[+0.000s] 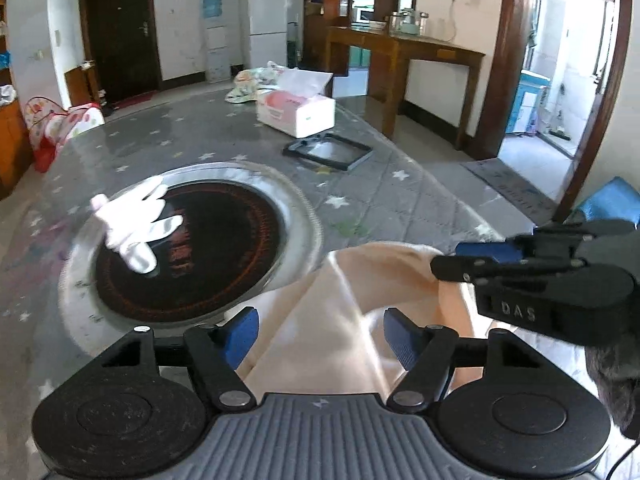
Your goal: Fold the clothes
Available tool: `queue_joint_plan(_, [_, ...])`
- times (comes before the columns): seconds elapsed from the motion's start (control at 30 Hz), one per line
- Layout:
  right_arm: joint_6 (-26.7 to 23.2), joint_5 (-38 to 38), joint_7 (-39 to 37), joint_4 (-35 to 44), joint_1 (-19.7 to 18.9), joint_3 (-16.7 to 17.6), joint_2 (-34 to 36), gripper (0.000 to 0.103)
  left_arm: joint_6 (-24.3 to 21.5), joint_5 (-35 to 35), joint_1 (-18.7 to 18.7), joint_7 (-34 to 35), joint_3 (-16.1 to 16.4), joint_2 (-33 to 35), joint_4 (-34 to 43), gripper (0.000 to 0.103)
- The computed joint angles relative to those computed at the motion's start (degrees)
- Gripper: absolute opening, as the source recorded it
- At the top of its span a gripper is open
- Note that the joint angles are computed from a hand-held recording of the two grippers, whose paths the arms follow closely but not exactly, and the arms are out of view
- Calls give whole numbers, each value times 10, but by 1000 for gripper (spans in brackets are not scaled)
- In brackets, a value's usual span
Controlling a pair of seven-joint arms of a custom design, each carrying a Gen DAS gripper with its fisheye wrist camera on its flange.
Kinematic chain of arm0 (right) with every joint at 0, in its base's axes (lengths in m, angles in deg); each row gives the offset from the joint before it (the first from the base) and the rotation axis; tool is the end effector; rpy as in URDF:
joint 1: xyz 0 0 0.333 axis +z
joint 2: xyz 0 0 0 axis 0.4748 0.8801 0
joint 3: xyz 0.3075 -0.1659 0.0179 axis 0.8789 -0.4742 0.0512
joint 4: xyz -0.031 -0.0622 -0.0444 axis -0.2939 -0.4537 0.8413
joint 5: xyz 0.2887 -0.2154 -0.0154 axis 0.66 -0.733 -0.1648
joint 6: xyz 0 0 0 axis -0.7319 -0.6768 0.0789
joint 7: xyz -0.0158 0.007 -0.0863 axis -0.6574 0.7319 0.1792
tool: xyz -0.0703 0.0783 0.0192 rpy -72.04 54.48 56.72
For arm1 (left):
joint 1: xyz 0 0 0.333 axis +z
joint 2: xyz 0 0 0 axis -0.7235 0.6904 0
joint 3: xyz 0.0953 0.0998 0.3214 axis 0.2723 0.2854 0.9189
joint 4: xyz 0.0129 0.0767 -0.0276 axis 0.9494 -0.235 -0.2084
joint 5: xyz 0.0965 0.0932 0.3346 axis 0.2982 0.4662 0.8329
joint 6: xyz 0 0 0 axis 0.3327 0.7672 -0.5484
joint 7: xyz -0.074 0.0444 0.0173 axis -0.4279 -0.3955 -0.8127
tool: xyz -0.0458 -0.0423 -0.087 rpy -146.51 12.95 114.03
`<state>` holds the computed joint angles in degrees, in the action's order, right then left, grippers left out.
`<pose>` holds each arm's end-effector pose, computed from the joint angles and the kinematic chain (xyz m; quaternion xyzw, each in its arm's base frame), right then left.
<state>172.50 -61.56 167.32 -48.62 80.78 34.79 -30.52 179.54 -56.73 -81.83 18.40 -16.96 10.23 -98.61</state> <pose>0.6166 0.5130 0.3138 -0.7268 0.5482 -0.2209 0.3499 0.6036 -0.2918 0.3333 -0.5509 0.7415 -0.3138 0.2194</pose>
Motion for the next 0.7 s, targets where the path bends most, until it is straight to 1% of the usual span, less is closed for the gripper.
queue_joint_plan(0.13, [13,0,2,-22,11,-14,-8,14,-20,4,6,4,-9,22,38,71])
queue_joint_plan(0.17, [13,-1,0,-23,13,-17,-7,12,-29,8,8,3,-11,28,49,64])
queue_joint_plan(0.2, [14,0,-1,-24,14,-18,-7,10,-36,15,20,5,-24,31,56,58])
queue_joint_plan(0.27, [16,2,-3,-27,15,-21,-8,8,-49,27,49,9,-58,35,65,36])
queue_joint_plan(0.3, [19,3,-3,-31,17,-24,-8,7,-53,31,62,8,-71,36,66,30])
queue_joint_plan(0.33, [22,4,-2,-35,20,-27,-9,6,-51,34,69,3,-77,34,61,20])
queue_joint_plan(0.37, [25,6,0,-39,24,-33,-10,5,-48,36,75,-2,-82,31,56,15])
queue_joint_plan(0.4, [28,8,4,-45,30,-42,-11,5,-45,38,82,-6,-88,29,51,12])
queue_joint_plan(0.43, [34,10,8,-53,37,-51,-12,4,-34,40,81,-11,-85,25,41,9])
queue_joint_plan(0.47, [40,13,12,-61,44,-60,-14,4,-24,41,80,-16,-81,20,31,8])
queue_joint_plan(0.57, [57,23,17,-89,69,-91,-20,3,4,31,54,-29,-47,2,-2,7])
queue_joint_plan(0.7, [82,45,15,-142,120,-143,-31,3,40,-1,18,-25,-6,-28,-55,6])
